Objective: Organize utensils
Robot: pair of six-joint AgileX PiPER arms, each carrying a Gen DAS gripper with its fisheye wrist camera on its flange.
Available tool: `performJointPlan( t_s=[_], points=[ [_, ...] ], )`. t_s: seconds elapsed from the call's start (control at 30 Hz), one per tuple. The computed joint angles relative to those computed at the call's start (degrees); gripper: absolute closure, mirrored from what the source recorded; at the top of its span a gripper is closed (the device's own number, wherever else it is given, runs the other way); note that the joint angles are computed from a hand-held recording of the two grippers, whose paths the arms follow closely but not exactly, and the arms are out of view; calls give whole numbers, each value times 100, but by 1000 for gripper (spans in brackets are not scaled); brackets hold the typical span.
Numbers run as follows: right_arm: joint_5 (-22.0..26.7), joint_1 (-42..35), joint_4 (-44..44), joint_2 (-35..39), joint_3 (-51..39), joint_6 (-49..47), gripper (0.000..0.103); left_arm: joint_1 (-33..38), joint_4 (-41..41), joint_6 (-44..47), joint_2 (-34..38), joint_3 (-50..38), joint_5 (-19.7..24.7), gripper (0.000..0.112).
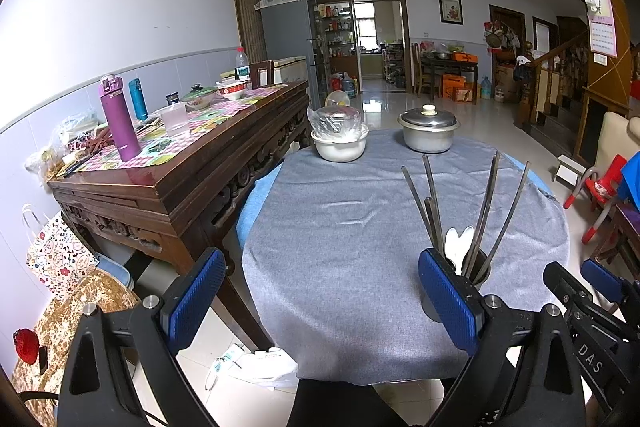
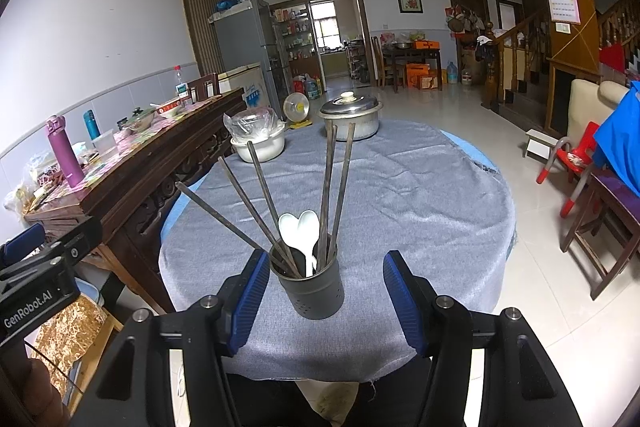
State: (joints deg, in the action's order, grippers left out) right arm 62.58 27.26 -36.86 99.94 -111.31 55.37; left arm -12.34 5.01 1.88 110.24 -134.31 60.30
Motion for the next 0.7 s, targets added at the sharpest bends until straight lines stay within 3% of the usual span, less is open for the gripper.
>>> performJointPlan(
  t_s=[0.7],
  points=[
    [71, 35, -21, 39, -96, -63, 40, 25, -64, 55, -4, 32, -9, 15]
  ],
)
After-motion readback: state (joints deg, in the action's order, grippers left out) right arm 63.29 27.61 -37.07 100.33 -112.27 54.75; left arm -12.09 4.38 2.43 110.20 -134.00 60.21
